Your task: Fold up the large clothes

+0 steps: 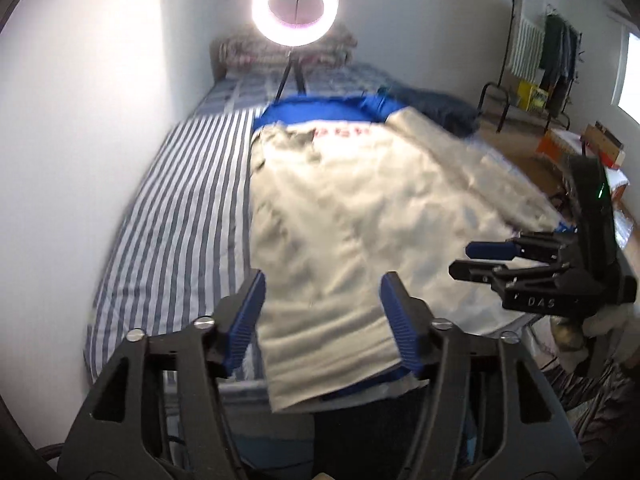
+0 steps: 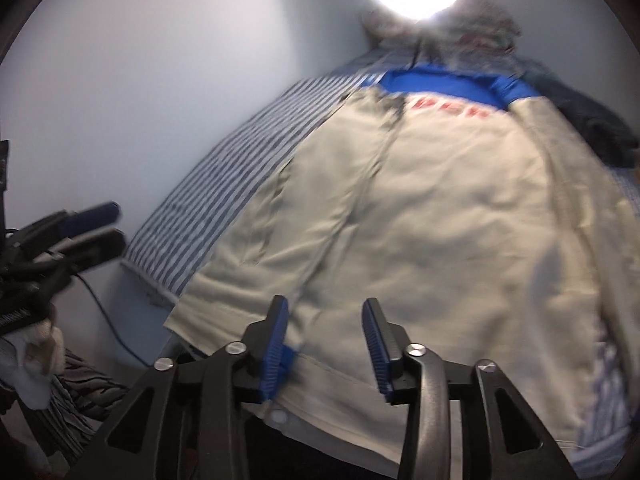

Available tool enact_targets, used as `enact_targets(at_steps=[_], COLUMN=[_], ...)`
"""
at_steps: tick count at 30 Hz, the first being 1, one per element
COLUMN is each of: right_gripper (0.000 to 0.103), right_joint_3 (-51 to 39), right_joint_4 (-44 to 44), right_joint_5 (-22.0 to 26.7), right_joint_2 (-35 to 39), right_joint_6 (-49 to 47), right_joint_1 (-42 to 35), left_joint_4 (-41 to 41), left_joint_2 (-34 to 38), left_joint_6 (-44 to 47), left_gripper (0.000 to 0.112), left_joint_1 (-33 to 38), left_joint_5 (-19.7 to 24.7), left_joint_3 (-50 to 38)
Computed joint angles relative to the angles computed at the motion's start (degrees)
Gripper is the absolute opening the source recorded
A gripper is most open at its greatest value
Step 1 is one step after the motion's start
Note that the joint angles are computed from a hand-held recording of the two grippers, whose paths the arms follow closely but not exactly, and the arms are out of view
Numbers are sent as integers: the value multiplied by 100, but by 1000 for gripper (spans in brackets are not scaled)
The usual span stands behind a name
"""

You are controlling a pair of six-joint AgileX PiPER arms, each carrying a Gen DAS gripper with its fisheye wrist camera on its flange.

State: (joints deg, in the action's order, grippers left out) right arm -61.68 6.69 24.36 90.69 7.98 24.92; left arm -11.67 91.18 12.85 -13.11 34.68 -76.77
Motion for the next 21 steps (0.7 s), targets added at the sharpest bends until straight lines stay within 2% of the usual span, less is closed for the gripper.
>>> enact_targets(at_steps=[2, 5, 9, 11, 14, 17, 19, 21], right_gripper=[46, 54, 61, 72, 77, 78, 78, 78], right_joint_3=[86, 291, 722, 858, 1069, 1111, 1126, 1141], right_joint_4=[-468, -286, -166, -72, -440, -504, -38, 329], right_joint_5=[72, 84, -65, -128, -193, -102, -18, 64], right_joint_2=[-253, -618, -1187, -1362, -1678, -1767, -1771, -1734], right_joint_6=[349, 139, 39, -68, 25, -150, -709, -1164], right_joint_1=[-105, -497, -1094, -1364, -1810, -2341, -2865, -3349], left_joint_4=[247, 462, 1228, 1530, 1717, 2641, 3287, 3466], left_joint_2=[41, 94, 291, 413, 612, 855, 1005, 1096], left_joint_6=[-276, -580, -1332, -1645, -1863, -2599, -3144, -3370], left_gripper=[78, 86, 88, 90, 90, 91, 94, 97], left_joint_1=[-114, -334, -767, -963, -1178, -1538, -1747, -1835], left_joint_5=[52, 82, 142, 212, 293, 360, 479, 457], left_joint_3=[-271, -607, -1062, -1271, -1562, -1853, -2029, -2130])
